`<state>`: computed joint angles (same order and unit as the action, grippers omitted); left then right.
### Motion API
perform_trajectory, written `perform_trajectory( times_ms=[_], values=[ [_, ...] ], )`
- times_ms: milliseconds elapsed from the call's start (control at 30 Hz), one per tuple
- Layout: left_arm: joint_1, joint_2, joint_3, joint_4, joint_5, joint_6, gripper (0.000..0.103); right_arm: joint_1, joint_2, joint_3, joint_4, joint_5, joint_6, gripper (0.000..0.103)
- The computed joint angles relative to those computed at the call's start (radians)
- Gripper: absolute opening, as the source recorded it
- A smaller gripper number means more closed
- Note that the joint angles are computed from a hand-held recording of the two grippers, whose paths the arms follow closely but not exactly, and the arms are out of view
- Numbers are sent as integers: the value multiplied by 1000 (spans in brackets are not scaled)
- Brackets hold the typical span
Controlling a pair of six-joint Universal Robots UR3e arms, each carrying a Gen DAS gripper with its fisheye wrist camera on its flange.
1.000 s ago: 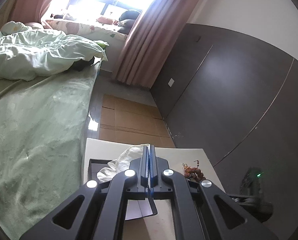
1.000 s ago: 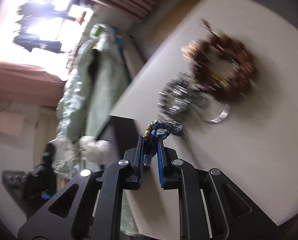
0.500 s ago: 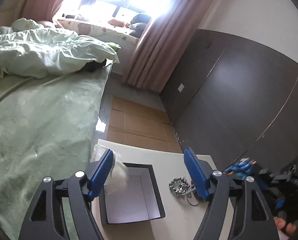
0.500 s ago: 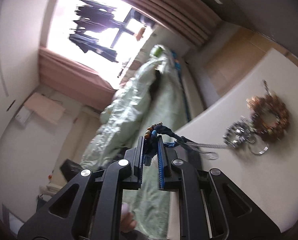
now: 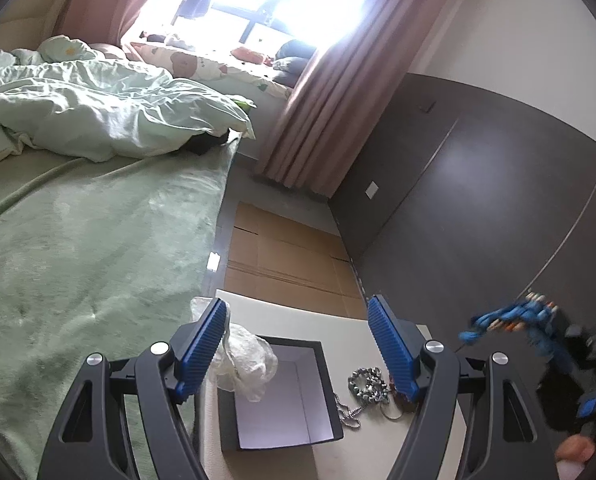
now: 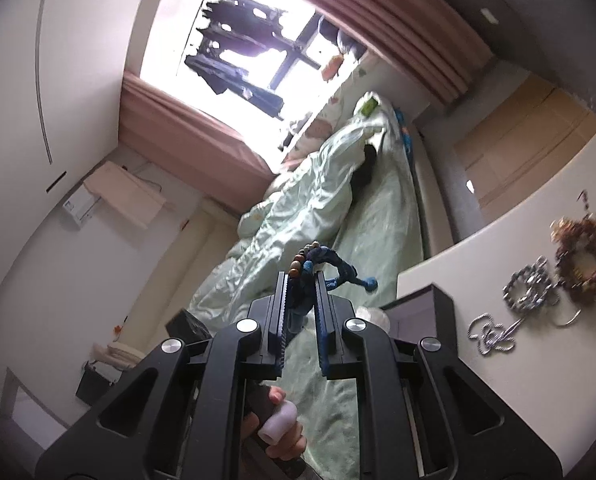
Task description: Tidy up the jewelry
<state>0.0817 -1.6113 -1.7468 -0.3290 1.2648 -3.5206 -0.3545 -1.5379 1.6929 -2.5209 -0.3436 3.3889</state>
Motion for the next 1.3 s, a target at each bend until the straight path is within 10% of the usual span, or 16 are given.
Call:
perform_trajectory(
  times_ms=[467, 600, 900, 1000, 1133, 1300],
  values=[
    [83, -9, -29, 10, -193, -42, 71, 197, 275, -113, -52, -137, 75, 16],
    [88, -48, -15, 16, -281, -60, 71, 219, 325, -166, 116, -195, 25, 55],
    [32, -158, 63, -37, -238, -54, 68, 97, 239, -37, 72, -194, 58, 68],
    [20, -204, 82, -50, -231, -52, 53, 67, 230, -19, 85, -184, 66, 68],
    [5, -266, 125, -138, -186, -46, 0, 45, 216, -16, 108, -182, 55, 69],
    [5, -275, 121, -154, -160, -55, 0, 25, 202, -16, 147, -181, 29, 69]
  ],
)
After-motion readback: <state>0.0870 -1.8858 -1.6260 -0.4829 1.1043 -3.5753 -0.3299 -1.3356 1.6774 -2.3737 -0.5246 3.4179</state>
